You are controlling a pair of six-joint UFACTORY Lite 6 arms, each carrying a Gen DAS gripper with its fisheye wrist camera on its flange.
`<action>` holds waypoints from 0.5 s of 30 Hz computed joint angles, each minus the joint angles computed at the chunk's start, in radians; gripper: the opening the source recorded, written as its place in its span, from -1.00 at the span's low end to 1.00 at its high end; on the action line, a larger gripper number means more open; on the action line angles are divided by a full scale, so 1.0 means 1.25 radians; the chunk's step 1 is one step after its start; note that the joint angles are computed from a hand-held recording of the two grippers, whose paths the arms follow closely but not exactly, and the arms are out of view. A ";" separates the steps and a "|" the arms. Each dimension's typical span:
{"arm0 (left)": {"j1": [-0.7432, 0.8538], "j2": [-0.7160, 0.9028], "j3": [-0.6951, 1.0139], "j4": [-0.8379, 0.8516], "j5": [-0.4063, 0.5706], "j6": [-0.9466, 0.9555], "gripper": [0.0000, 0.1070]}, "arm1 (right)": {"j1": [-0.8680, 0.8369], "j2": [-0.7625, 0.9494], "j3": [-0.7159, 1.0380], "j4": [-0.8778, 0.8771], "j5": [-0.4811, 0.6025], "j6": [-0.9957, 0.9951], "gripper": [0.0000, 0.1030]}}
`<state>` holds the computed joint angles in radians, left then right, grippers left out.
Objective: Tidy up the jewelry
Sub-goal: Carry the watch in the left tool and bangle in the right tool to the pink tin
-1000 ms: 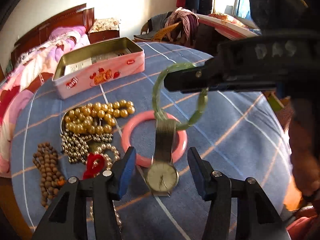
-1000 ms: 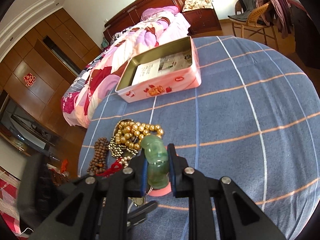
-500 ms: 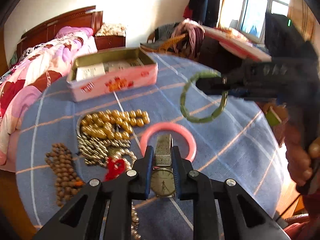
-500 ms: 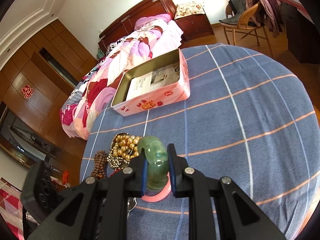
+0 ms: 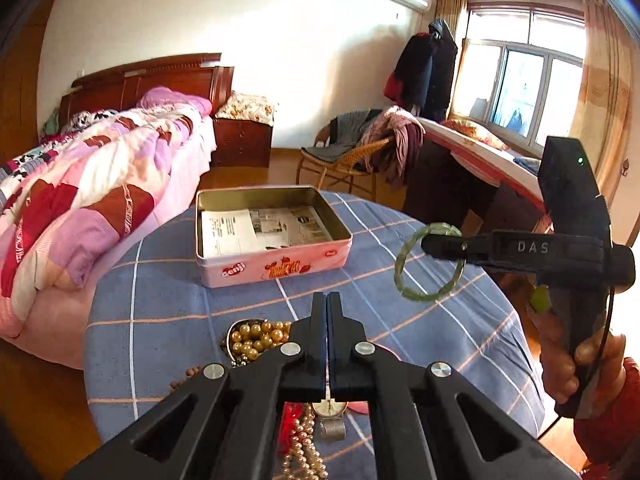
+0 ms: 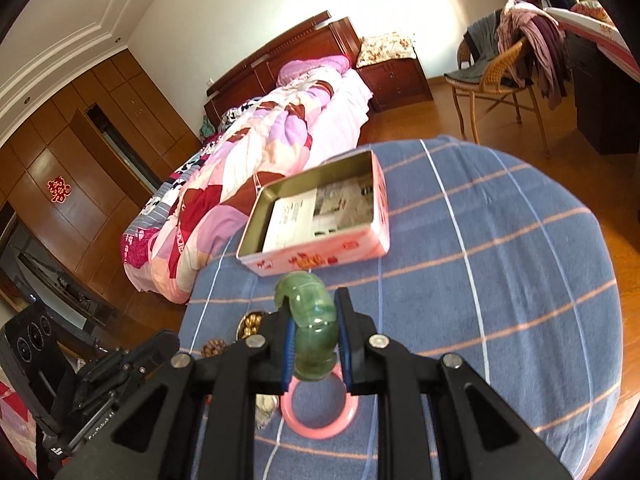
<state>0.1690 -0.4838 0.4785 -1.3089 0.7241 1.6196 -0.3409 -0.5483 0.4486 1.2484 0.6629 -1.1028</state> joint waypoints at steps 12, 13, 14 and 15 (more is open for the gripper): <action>-0.193 0.038 -0.114 0.039 -0.203 -0.051 0.05 | -0.015 0.067 -0.012 0.041 0.007 -0.056 -0.59; -0.211 0.066 -0.113 0.004 -0.225 -0.024 -0.10 | -0.024 0.063 -0.013 0.040 0.013 -0.058 -0.59; -0.225 0.094 -0.108 -0.025 -0.244 -0.012 -0.11 | -0.030 0.057 -0.015 0.037 0.017 -0.057 -0.59; -0.237 0.117 -0.101 -0.043 -0.258 -0.009 -0.11 | -0.036 0.051 -0.017 0.032 0.023 -0.055 -0.59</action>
